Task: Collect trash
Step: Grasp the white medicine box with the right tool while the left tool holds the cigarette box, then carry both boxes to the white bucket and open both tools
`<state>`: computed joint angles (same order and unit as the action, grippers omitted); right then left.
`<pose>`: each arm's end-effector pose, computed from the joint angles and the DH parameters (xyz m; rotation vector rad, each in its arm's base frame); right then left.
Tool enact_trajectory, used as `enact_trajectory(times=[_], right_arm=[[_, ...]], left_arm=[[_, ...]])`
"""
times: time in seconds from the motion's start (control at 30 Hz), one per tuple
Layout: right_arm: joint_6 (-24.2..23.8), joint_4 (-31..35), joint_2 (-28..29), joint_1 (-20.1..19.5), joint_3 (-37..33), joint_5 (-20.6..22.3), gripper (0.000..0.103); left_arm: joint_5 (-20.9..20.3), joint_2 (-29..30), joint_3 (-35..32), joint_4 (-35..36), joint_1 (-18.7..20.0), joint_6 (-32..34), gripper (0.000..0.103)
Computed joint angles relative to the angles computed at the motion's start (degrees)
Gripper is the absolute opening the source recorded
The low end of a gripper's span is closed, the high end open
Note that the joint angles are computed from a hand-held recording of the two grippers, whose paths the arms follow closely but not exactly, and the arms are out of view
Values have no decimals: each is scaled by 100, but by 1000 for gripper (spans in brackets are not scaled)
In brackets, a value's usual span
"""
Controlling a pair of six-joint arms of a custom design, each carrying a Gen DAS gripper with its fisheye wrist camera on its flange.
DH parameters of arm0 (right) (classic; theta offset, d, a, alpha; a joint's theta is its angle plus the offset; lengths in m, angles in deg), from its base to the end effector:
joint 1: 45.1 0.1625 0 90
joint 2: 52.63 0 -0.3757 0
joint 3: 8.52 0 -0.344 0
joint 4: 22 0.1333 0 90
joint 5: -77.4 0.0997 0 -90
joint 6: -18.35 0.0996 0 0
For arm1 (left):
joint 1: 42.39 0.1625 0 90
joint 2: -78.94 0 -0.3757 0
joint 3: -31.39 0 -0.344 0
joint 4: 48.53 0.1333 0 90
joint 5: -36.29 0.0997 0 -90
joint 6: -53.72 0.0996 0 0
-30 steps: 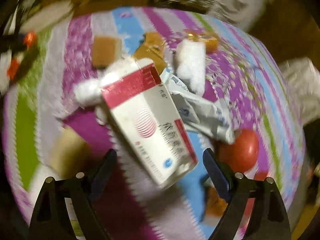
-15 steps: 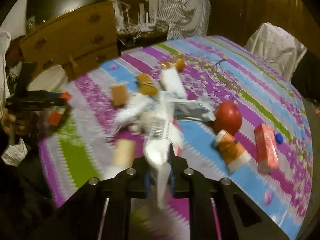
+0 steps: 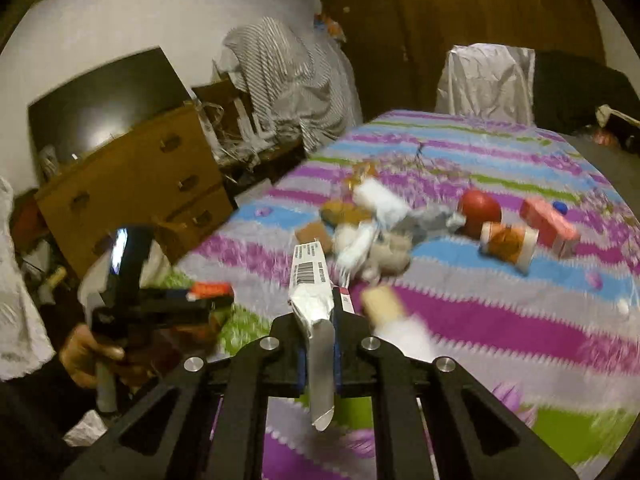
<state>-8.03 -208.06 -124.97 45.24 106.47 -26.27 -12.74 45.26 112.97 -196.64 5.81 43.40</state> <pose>0.1128 -0.5035 0.3098 0.4265 -2.4415 1.1457 -0.2883 -0.6205 0.0593 0.5993 2.4349 -0.6124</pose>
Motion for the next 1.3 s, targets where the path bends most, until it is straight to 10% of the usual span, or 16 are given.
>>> enact_trajectory(times=[0.17,0.4,0.5,0.7,1.0,1.3], right_arm=[[376,-368,439,-207,228,26,13],[21,-359,605,-156,14,-302,52],[42,207,573,-131,-144,-568,34],[327,4,541,-211,101,-517,13],[713,-82,565,94,-156,-118,12],[649,1114,1723,967,-1990,31,12]], left_arm=[[332,28,154,-24,-114,90,76],[681,47,317,-189,-207,-55,72],[893,59,404,-283,-249,-152,55],[850,-42,635,-582,-272,-191,54],[1009,-575,853,-967,-484,-19,54],[2253,-1186,906,-1472,-535,560,55]])
